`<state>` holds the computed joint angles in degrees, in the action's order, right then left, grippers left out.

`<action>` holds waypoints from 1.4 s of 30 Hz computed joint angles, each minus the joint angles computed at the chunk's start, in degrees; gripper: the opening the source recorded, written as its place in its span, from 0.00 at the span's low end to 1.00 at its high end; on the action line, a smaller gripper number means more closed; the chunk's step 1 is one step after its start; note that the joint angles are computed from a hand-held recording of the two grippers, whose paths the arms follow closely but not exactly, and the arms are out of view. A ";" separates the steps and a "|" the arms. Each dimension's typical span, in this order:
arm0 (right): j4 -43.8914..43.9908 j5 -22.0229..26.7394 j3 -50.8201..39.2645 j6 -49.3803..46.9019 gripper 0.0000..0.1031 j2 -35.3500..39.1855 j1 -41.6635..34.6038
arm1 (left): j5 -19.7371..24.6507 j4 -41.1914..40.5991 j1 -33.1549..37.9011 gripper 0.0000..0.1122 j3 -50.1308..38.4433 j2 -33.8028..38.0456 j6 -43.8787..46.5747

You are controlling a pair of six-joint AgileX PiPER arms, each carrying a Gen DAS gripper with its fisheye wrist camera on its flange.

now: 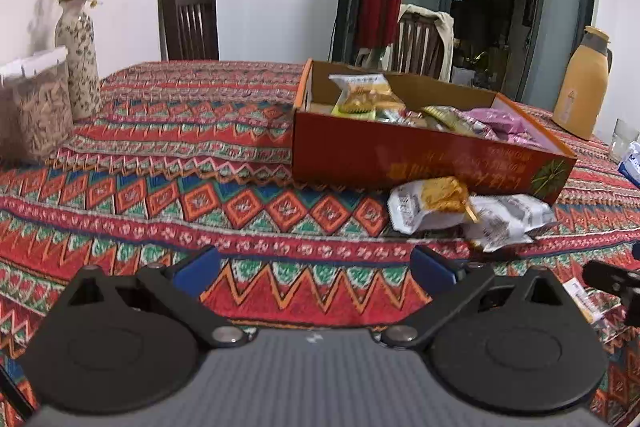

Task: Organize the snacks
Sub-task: 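Move both open grippers back toward the snack pile, then grasp the pumpkin-seed cracker packet beside the box with the right gripper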

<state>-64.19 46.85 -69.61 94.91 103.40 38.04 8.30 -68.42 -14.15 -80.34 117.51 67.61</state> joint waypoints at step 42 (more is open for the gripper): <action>1.42 -5.73 -1.23 0.08 0.41 3.42 1.84 | 7.25 -0.70 2.91 0.92 -1.81 2.16 -2.27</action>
<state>-62.77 41.12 -70.85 94.99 106.82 39.88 15.55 -69.12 -11.24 -82.15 119.67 65.34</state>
